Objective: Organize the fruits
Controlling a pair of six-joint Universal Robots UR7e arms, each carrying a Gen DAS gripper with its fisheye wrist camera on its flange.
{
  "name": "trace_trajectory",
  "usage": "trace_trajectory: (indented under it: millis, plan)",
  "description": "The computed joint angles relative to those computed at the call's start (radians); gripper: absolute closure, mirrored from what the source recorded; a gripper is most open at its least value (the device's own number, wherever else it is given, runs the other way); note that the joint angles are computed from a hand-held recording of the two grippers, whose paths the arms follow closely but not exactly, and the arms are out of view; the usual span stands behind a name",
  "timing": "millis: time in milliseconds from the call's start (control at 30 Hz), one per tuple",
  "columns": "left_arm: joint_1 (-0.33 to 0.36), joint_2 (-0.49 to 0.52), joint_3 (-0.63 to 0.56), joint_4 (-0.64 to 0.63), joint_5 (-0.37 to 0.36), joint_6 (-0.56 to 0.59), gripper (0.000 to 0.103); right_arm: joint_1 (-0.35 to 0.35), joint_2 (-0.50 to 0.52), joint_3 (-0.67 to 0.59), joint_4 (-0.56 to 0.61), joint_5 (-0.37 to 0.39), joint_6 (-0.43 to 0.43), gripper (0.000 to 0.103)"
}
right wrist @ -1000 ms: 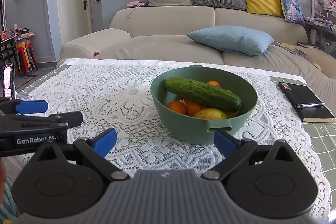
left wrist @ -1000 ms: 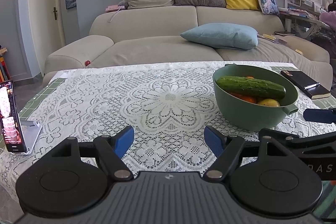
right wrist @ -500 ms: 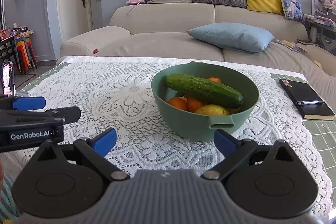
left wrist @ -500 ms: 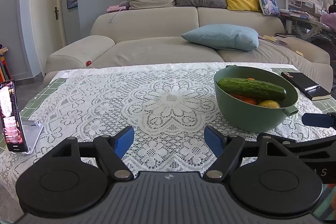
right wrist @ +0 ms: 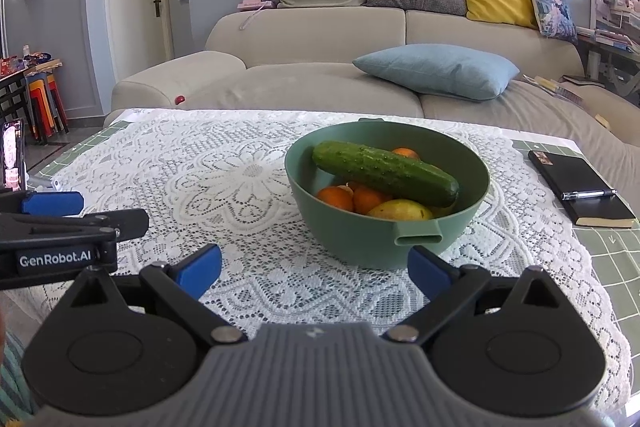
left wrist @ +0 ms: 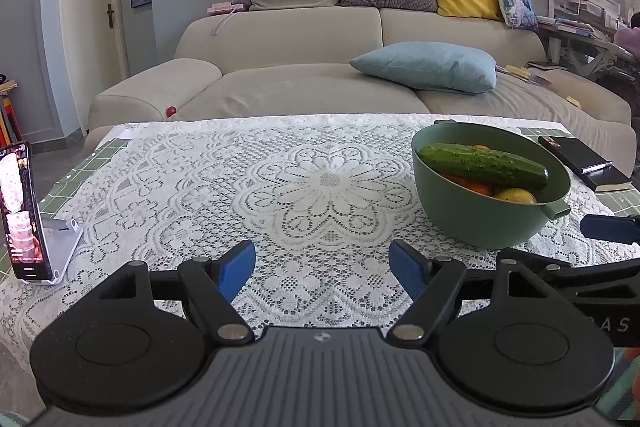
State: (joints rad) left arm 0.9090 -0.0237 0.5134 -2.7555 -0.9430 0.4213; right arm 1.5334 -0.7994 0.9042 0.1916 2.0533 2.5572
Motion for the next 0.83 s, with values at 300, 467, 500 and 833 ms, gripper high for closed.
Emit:
trace_trajectory:
  millis: [300,467,500,833]
  plan:
    - [0.003,-0.009,0.008,0.003,-0.016,-0.025,0.014,0.0,-0.006,0.012,-0.016,0.004,0.0,0.007]
    - [0.005,-0.013,0.012,0.012,-0.024,-0.042,0.014,0.0,-0.007,0.014,-0.021,0.011,0.011,0.007]
    - [0.005,-0.012,0.011,0.011,-0.023,-0.043,0.014,0.0,-0.007,0.015,-0.022,0.012,0.011,0.007]
    - [0.006,-0.016,0.017,-0.003,-0.026,-0.045,0.014,0.002,0.004,0.003,-0.011,0.016,0.008,0.007]
